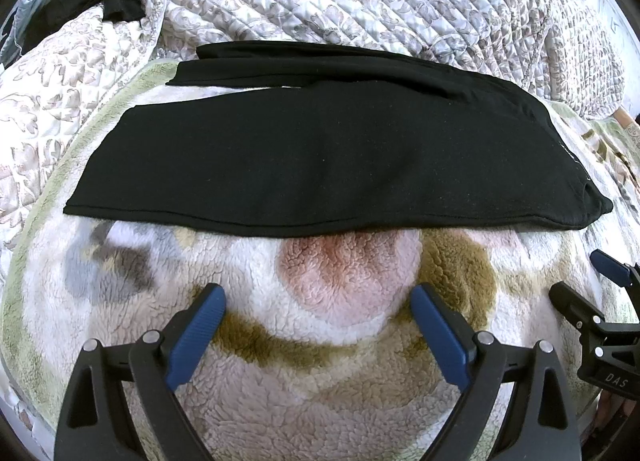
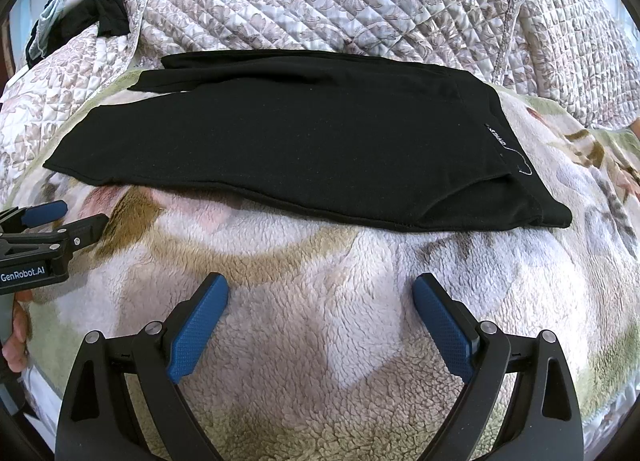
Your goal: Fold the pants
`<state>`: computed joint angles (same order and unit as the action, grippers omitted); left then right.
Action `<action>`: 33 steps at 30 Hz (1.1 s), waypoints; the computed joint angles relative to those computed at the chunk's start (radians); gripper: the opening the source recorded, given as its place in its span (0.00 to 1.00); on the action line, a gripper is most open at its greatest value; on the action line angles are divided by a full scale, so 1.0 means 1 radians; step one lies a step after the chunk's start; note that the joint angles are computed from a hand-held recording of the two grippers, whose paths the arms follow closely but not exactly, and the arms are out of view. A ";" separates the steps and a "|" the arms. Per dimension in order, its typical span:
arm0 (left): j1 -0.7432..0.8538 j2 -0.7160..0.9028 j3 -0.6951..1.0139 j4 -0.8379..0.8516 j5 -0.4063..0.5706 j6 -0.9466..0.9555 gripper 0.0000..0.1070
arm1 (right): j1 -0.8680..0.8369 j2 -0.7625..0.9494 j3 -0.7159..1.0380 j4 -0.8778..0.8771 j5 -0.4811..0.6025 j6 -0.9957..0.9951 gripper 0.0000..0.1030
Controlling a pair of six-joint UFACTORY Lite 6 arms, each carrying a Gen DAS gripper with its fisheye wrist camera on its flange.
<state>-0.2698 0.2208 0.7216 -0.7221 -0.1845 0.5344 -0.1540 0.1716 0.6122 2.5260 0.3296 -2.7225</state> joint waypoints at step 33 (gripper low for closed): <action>-0.001 0.001 -0.002 0.002 -0.002 -0.003 0.90 | 0.004 -0.003 -0.002 0.012 -0.002 -0.009 0.91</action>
